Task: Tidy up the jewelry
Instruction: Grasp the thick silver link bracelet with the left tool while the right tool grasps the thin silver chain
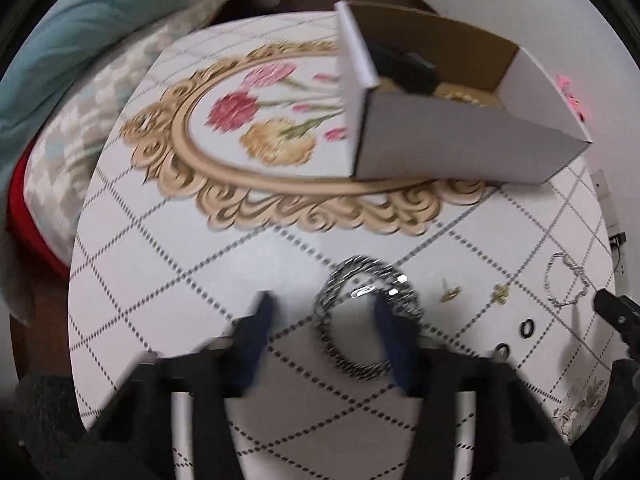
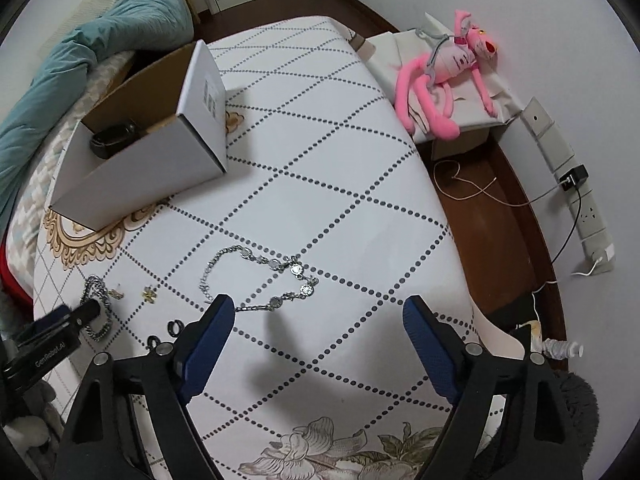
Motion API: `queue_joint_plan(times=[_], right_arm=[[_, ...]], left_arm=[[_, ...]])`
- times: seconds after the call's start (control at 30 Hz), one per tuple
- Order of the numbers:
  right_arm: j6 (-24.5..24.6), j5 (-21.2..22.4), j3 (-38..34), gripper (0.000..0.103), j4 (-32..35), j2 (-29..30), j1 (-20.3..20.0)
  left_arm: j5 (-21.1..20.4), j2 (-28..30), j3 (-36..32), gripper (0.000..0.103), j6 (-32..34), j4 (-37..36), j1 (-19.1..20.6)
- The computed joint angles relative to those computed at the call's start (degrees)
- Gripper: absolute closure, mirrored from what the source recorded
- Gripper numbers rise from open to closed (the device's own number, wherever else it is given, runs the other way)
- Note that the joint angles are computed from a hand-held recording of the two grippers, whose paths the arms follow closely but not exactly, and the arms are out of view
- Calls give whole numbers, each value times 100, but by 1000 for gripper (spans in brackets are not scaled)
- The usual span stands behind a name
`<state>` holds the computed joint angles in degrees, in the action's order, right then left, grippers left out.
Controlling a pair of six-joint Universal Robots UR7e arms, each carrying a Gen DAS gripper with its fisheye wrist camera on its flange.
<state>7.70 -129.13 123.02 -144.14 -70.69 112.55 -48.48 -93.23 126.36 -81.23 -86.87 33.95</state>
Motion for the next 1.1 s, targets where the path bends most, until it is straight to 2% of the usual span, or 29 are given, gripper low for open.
queue_joint_plan(times=[0.03, 0.07, 0.17, 0.23, 0.37, 0.4, 0.43, 0.47, 0.5, 0.63, 0.8, 0.93, 1.1], right_arm=[[-11, -5, 10, 15, -14, 13, -10], [-18, -15, 7, 15, -27, 39, -15], [-86, -34, 41, 22, -174, 131, -54], [-112, -80, 41, 31, -227, 225, -77], [-446, -188, 188, 37, -887, 391, -9], [-504, -216, 221, 50, -1028, 413, 15], [-560, -280, 239, 69, -1122, 442, 45], [-555, -290, 248, 81, -1184, 450, 51], [-505, -216, 253, 97, -1185, 420, 16], [-361, 108, 265, 97, -1122, 285, -105], [-187, 790, 380, 98, -938, -112, -205], [-159, 1197, 335, 98, -783, -356, -79], [-218, 1488, 93, 98, -606, -464, 209]], left_arm=[[-12, 13, 0, 96, 83, -60, -1], [-39, -1, 14, 98, 131, -133, 4], [-42, -154, 117, 98, 141, -321, -21], [-82, -328, 202, 101, 115, -402, -72], [-75, -599, 195, 101, -86, -210, -263], [-61, -613, 163, 101, -80, -207, -273], [-77, -657, 183, 101, -128, -174, -342], [-97, -699, 201, 101, -193, -126, -412], [-131, -744, 226, 101, -249, -110, -471], [-113, -909, 233, 101, -235, -104, -500], [-38, -978, 125, 101, -285, -157, -623], [69, -1095, 9, 101, -333, -138, -751], [195, -1114, -205, 101, -228, -97, -882]])
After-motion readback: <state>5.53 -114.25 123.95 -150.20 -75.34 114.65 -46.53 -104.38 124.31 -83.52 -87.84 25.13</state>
